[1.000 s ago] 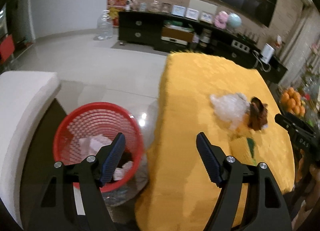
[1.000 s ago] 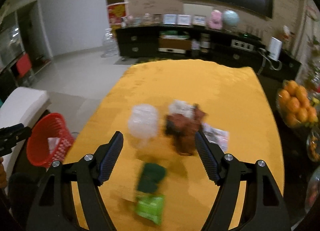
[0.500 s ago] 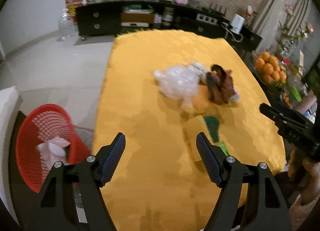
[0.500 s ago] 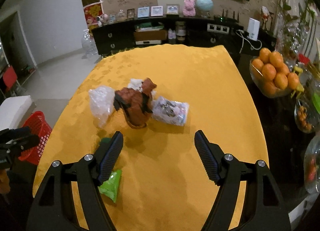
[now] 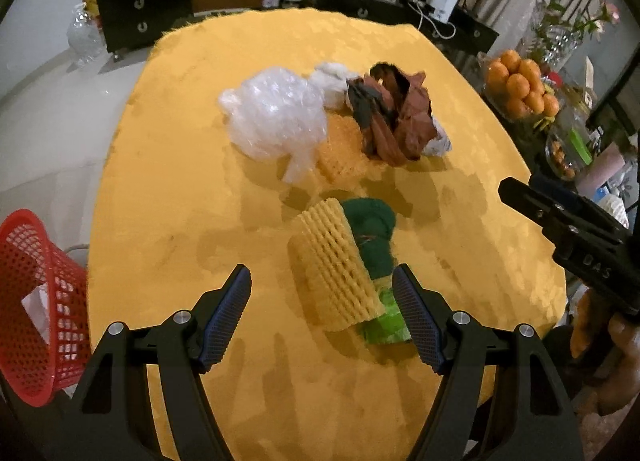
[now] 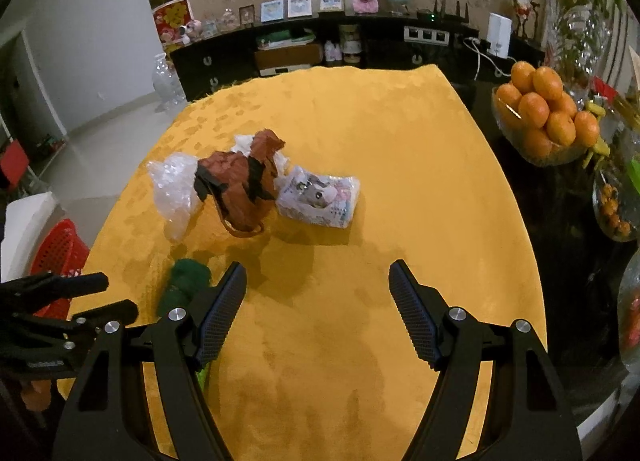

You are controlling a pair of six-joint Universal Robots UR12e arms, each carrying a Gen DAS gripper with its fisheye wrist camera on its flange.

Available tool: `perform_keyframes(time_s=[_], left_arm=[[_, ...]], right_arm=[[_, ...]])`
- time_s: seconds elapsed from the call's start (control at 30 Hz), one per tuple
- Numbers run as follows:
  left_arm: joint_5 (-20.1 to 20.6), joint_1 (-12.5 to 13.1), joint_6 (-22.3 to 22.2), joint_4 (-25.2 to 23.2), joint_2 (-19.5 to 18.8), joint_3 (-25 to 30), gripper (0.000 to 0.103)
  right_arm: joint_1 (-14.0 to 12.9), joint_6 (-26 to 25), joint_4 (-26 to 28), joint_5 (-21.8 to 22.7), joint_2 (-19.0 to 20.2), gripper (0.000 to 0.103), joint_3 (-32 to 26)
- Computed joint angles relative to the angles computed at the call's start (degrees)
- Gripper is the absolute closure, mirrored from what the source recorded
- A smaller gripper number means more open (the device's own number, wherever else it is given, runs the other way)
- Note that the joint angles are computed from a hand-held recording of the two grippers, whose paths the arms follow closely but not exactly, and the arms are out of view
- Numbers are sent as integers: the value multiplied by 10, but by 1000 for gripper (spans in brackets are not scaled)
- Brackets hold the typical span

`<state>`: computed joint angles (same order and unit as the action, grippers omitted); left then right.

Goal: Collect trash
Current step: 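Move the left tool to the yellow foam fruit net, then grasp the yellow foam net with the left gripper while the right gripper grasps the green scrubber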

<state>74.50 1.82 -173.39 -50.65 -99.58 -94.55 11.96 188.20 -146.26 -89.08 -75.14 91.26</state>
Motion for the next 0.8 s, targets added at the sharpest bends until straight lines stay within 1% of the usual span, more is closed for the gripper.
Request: perform_keyframes(time_s=[0.07,0.13,0.2,0.27,0.33,0.43,0.5,0.53,0.63,0.8], left_arm=[[-5,-1,-1,-1,-3,0,34],[-11,-1,8,-6,-6,1,44],[-11,-2,15,-16,-9,3,59],[-16,0,12,-23,-11,3,66],[-19,3,7,-22,-10,1,67],[-25,10,-5,-20,-8,-3,71],[-30,15,-12,-23,-7,-4,80],[-31,18,-15,-24,-7,-4,81],[-32,22,-20,-22,-5,-7,89],[-33,32,-33,-15,1,-13,91]], right_arm=[[-1,1,2,1,2,32,0],[-2,2,4,2,4,32,-1],[-1,2,7,5,6,32,-2],[0,1,9,6,8,32,-3],[2,-2,10,9,9,32,-4],[4,-6,14,11,11,32,-7],[6,-9,16,14,12,32,-8],[8,-12,17,16,13,32,-9],[12,-20,21,22,16,32,-14],[23,-34,36,40,26,32,-28]])
